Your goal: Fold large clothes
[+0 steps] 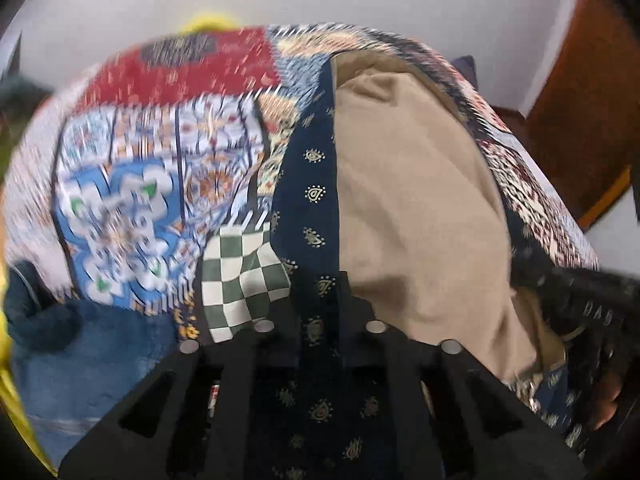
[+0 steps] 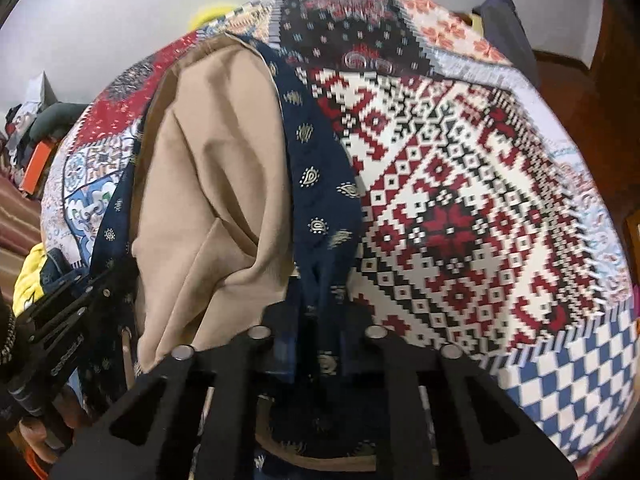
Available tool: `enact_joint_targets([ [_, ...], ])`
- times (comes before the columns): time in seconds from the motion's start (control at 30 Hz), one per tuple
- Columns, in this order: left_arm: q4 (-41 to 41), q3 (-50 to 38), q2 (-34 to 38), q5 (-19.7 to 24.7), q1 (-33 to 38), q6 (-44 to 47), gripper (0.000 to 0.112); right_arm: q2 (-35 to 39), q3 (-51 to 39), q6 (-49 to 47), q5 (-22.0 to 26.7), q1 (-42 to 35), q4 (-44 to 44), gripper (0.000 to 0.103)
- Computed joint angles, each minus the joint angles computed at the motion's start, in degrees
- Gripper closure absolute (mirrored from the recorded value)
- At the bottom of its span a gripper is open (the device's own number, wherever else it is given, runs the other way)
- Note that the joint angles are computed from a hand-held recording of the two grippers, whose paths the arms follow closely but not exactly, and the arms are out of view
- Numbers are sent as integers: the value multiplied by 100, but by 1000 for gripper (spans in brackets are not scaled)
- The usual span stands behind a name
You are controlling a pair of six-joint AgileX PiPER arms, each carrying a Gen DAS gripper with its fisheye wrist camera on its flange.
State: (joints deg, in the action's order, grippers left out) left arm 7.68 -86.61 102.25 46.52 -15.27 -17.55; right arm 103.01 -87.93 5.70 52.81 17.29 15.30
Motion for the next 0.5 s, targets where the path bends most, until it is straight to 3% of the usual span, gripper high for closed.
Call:
enact_joint_targets([
  [0.1, 2, 275, -569, -75, -74, 147, 101, -751, 430, -292, 52, -143, 193, 93],
  [0.17, -475, 395, -1026, 33, -12, 552, 101, -1262, 624, -489, 260, -233, 365, 94],
  [0.5, -896, 982, -3223, 1214, -390, 1115, 102, -3540, 1530, -388, 782, 335, -38, 94],
])
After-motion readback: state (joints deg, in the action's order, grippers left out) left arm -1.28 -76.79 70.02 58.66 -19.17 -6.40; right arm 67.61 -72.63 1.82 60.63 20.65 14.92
